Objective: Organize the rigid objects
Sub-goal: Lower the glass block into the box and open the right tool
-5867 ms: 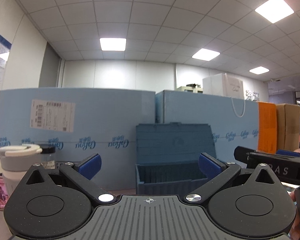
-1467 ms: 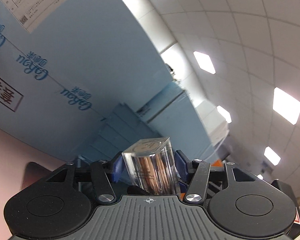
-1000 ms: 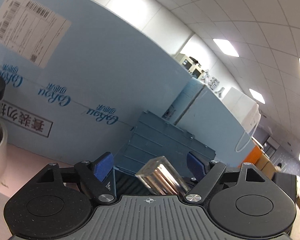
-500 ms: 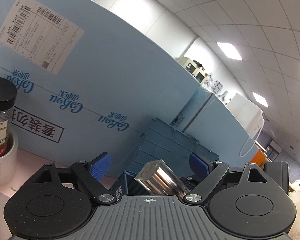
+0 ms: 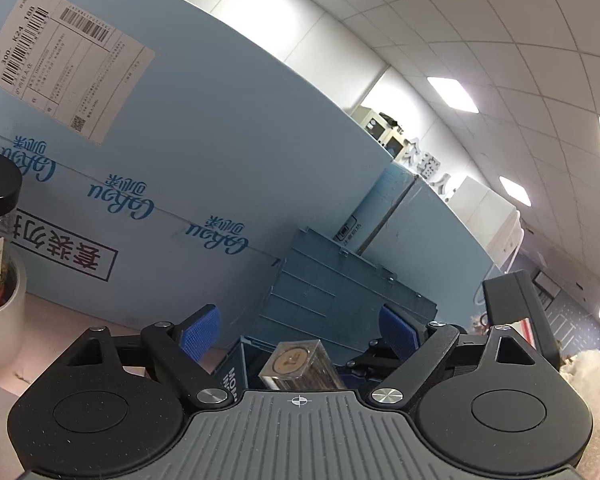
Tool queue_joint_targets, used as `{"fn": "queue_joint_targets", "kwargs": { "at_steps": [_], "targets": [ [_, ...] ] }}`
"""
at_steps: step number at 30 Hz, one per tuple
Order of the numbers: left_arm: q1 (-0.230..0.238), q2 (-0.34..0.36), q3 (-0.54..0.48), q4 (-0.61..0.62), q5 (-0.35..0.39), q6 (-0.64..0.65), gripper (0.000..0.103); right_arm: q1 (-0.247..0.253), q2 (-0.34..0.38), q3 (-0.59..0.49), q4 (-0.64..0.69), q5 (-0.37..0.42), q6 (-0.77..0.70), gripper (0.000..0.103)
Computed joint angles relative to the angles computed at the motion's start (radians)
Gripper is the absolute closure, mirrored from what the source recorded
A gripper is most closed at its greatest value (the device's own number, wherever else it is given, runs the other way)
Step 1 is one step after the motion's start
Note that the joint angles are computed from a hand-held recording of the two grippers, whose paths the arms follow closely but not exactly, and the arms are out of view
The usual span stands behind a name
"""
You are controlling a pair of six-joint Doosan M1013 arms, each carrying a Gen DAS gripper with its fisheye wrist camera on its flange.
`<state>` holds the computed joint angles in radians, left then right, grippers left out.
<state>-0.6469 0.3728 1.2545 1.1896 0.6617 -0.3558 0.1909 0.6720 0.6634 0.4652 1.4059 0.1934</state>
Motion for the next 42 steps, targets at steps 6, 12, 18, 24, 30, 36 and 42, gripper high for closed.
{"fn": "queue_joint_targets", "kwargs": {
  "at_steps": [6, 12, 18, 24, 30, 36, 42],
  "targets": [
    [-0.001, 0.005, -0.01, -0.018, -0.008, 0.037, 0.014, -0.011, 0.036, -0.058, 0.02, 0.061, 0.068, 0.066],
    [0.0, 0.009, -0.014, -0.039, -0.016, 0.061, 0.014, -0.02, 0.044, -0.076, 0.019, 0.083, 0.075, 0.06],
    [0.0, 0.02, -0.035, -0.097, -0.014, 0.148, 0.014, -0.033, 0.034, -0.064, 0.028, 0.068, 0.072, 0.055],
    [0.0, 0.031, -0.053, -0.147, -0.015, 0.224, 0.014, -0.06, 0.018, -0.042, 0.104, 0.055, 0.071, 0.048],
    [0.001, 0.033, -0.055, -0.158, -0.021, 0.234, 0.014, -0.089, -0.03, 0.05, 0.191, -0.016, 0.052, 0.041],
    [-0.002, 0.041, -0.065, -0.169, -0.038, 0.261, 0.014, -0.128, -0.079, 0.15, 0.324, -0.087, 0.007, 0.034],
    [-0.019, 0.051, -0.075, -0.075, -0.021, 0.182, 0.014, -0.171, -0.146, 0.286, 0.48, -0.154, -0.134, 0.018]
  ]
}}
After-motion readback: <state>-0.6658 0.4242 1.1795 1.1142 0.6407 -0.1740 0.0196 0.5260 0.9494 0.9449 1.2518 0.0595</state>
